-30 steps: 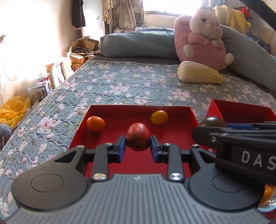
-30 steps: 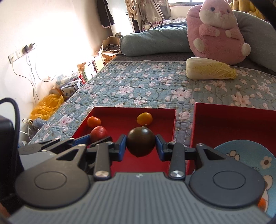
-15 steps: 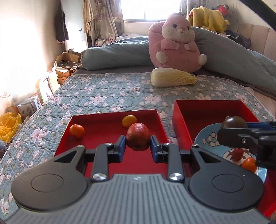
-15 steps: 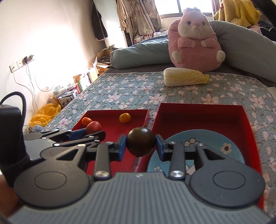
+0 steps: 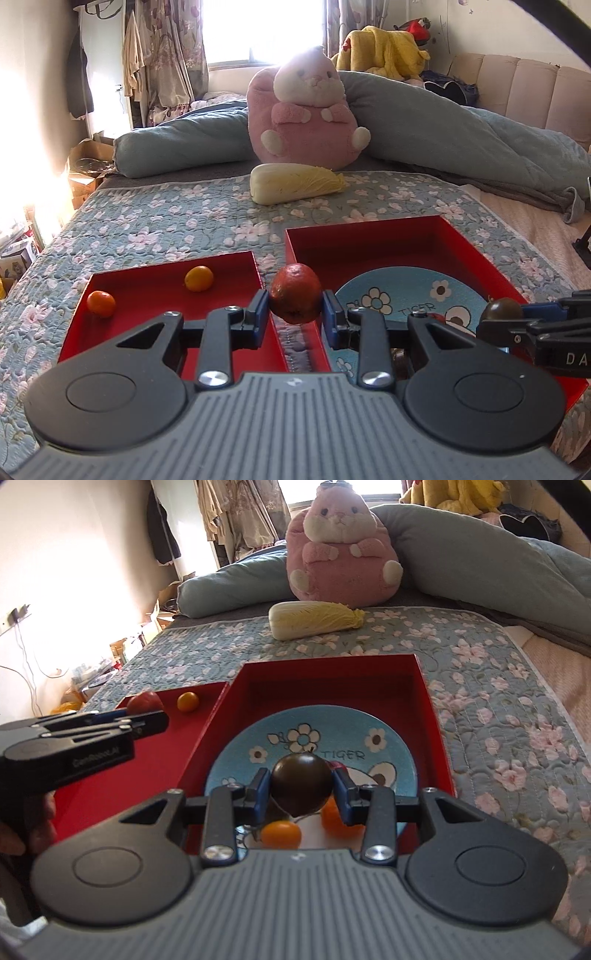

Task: Organize fruits
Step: 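Carry the dark tomato and red apple with both tools over the tiger plate, then lower the red apple onto the plate and open the left tool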

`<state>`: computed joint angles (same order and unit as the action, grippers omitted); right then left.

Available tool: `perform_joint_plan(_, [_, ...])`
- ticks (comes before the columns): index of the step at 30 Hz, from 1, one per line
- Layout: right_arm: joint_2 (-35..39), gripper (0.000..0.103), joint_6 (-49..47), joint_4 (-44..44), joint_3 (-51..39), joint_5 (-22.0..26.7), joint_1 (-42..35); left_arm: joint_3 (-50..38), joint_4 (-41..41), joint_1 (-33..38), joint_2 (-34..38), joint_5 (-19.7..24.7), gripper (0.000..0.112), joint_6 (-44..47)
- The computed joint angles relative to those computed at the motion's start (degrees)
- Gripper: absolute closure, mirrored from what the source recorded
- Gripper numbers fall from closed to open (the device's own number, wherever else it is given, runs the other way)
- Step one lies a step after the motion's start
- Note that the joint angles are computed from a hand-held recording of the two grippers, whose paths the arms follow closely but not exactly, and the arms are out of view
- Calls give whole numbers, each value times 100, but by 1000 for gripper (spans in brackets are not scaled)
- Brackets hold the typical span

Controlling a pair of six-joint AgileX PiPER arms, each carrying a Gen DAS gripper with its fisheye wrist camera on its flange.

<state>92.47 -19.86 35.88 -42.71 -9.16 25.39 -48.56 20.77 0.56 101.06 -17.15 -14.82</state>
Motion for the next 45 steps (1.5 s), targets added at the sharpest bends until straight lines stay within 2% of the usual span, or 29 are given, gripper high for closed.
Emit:
perform_joint_plan(7, [66, 63, 1004, -1066, 282, -73, -154, -315, 92, -343, 293, 58, 77, -135])
perform_joint_plan(12, [86, 63, 698, -986, 324, -9, -85, -547, 211, -539, 642, -44, 77, -201])
perform_joint_plan(14, [97, 63, 795, -1151, 350, 20, -86, -710, 448, -573, 790, 91, 77, -461])
perform_joint_plan(19, [139, 63, 1105, -1444, 415, 32, -113, -937, 764, -617, 1047, 85, 77, -660])
perform_joint_plan(25, [121, 63, 1111, -1380, 480, 37, -122, -1217, 1052, -671, 1326, 99, 77, -880])
perform_joint_plan(28, [126, 63, 928, -1221, 457, 54, -105, -1258, 887, -729, 1395, 101, 77, -556])
perform_joint_plan(30, [145, 63, 935, -1238, 436, 65, -96, -1307, 1173, -724, 1421, 129, 77, -759])
perform_joint_plan(36, [239, 63, 1196, -1531, 345, 80, -50, -1241, 1194, -747, 1377, 70, 75, -632])
perform_joint_plan(40, [199, 63, 1124, -1447, 364, 79, 0, -1145, 986, -751, 1318, -23, 57, -441])
perform_joint_plan(45, [162, 63, 807, -1106, 365, 83, 8, -989, 1091, -702, 1175, -240, 57, -576])
